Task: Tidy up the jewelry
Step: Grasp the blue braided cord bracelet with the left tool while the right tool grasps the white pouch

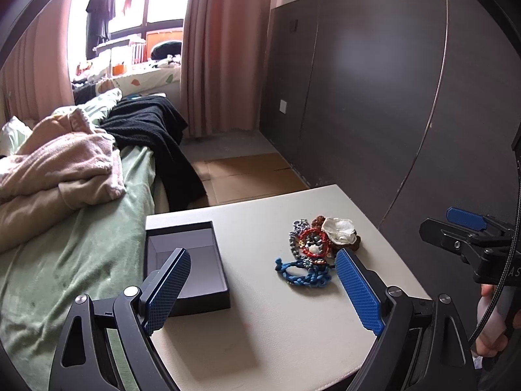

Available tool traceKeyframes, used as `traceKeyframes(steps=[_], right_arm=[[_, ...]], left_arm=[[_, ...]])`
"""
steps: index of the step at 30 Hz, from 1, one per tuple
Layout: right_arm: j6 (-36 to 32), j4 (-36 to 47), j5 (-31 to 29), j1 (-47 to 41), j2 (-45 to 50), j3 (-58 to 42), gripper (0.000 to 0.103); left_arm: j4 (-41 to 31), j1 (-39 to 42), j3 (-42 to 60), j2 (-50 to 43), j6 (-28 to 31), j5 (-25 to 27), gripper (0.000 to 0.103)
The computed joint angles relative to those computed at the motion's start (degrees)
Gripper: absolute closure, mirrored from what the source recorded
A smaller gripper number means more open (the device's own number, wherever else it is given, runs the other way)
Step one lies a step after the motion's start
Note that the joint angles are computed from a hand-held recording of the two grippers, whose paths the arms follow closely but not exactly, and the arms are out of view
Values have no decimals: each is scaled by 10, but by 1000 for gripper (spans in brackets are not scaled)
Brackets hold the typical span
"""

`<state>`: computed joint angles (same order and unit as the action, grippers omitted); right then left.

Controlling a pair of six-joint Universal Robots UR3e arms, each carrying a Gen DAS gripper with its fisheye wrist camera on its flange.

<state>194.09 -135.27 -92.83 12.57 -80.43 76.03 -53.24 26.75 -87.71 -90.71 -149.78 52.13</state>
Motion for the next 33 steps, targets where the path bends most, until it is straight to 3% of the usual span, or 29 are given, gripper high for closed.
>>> traceKeyframes(steps=[11, 13, 15, 16, 18, 21, 33], right_arm=[[58, 26, 65, -76, 8, -2, 0], [66, 29, 77, -89, 14, -4, 0], [74, 33, 88, -99, 25, -10, 0], [76, 33, 92, -103, 30, -12, 0], [78, 17, 106, -112, 35, -2, 0], [83, 65, 112, -120, 61, -33, 4], [87, 72, 149, -166, 79, -10, 4]], left_arm=[[-23, -47, 81, -89, -22, 26, 13], [-30, -61, 101, -112, -25, 40, 19], [-53, -80, 128, -138, -20, 59, 32], [-60, -90, 136, -148, -18, 68, 34], [-59, -108, 142, -160, -16, 84, 34], [-61, -129, 147, -178, -10, 90, 34], [-78, -200, 214, -273, -26, 152, 38]])
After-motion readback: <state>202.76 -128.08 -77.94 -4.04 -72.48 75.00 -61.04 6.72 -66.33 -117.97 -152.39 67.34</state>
